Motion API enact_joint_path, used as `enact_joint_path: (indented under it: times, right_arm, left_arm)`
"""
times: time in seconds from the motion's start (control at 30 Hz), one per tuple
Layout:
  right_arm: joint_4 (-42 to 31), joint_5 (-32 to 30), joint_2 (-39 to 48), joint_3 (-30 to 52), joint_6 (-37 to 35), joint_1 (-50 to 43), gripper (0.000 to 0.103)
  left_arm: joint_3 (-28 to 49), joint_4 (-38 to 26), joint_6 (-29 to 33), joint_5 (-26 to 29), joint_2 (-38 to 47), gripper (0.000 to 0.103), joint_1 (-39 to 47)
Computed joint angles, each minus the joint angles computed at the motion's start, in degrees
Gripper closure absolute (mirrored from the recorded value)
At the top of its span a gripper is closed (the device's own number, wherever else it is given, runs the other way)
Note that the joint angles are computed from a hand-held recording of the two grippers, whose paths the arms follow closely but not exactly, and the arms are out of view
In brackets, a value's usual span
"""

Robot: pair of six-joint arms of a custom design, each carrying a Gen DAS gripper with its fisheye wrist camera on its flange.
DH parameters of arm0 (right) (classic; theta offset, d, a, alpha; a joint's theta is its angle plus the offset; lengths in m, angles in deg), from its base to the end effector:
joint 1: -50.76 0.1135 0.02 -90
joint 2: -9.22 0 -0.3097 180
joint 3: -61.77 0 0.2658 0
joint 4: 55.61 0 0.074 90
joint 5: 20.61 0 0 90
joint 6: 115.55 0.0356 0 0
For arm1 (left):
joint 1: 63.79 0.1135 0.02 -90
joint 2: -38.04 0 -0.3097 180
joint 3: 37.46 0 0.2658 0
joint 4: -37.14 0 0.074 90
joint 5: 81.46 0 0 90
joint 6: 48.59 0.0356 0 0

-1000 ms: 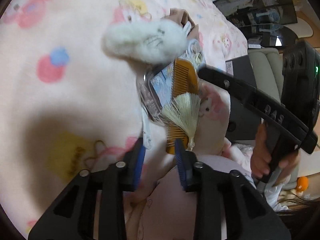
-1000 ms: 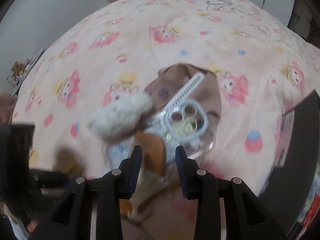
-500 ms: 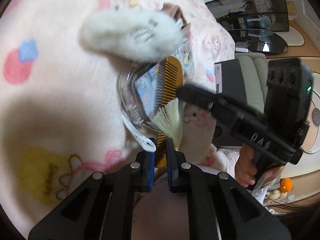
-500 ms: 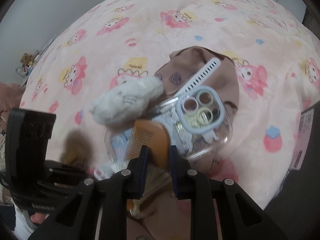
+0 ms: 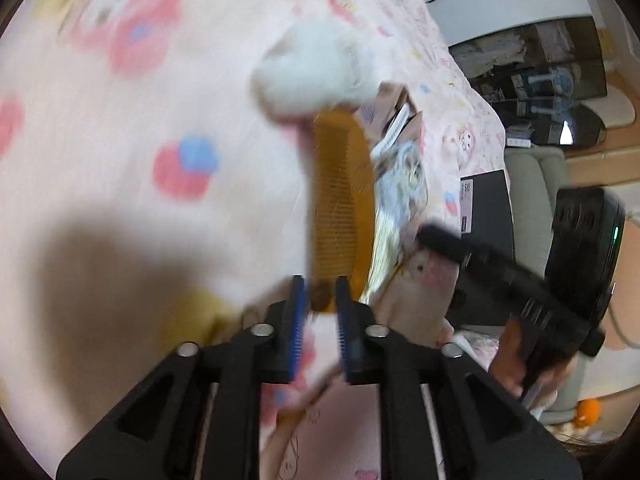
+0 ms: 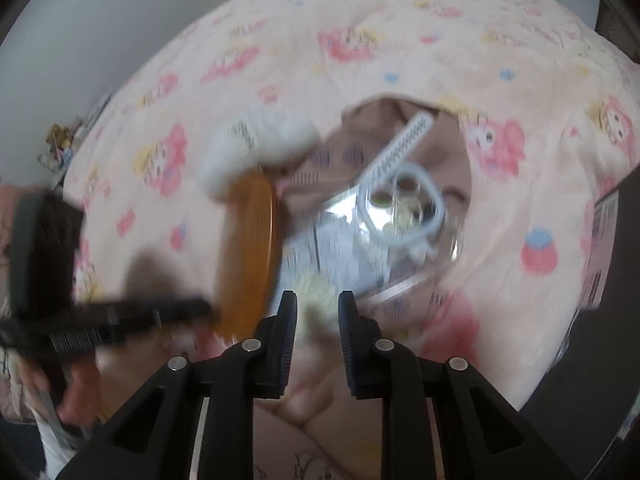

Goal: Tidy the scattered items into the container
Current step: 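Lift the wooden comb with the right gripper and carry it toward the box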

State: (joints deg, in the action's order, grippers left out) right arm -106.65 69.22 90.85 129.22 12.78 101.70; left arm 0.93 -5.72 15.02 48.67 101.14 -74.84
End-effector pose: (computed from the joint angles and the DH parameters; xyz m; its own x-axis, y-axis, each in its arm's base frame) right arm 0.1754 0.2164 0.2553 -0.9308 -0.1628 -0.3271 -0.2549 0.9308 0.2621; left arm 0.1526 -0.0532 0.1850 -0.9851 -0.1539 -0.0770 -0.0558 0.7087 -0.7033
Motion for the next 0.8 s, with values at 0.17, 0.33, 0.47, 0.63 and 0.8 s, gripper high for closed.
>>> enact_joint_path:
  times: [0.17, 0.33, 0.47, 0.63, 0.8]
  right_arm:
    - [-1.1, -1.1, 5.0, 3.2, -2.4, -0.8, 0.079]
    - [1.2, -3.2, 8.3, 5.7, -4.4, -2.2, 0.068]
    - [3.8, -6.0, 11.4, 6.7, -5.9, -2.8, 0.067]
    - [3.4, -9.2, 10.3, 6.1, -6.6, -0.3, 0.088]
    - [1.1, -5.1, 8.5, 7.2, -5.8, 1.3, 0.087]
  left_arm:
    - [-4.3, 6.2, -4.2, 0.0, -2.0, 0.077, -3.5]
    - [-3.8, 10.6, -7.4, -0.4, -0.3, 0.087, -7.1]
    - [-5.3, 12.2, -8.1, 1.5, -1.4, 0.09, -3.9]
    - [-4.1, 5.3, 0.2, 5.9, -2.7, 0.094, 4.2]
    - [1.1, -6.5, 11.5, 5.6, -1.5, 0.096, 14.5]
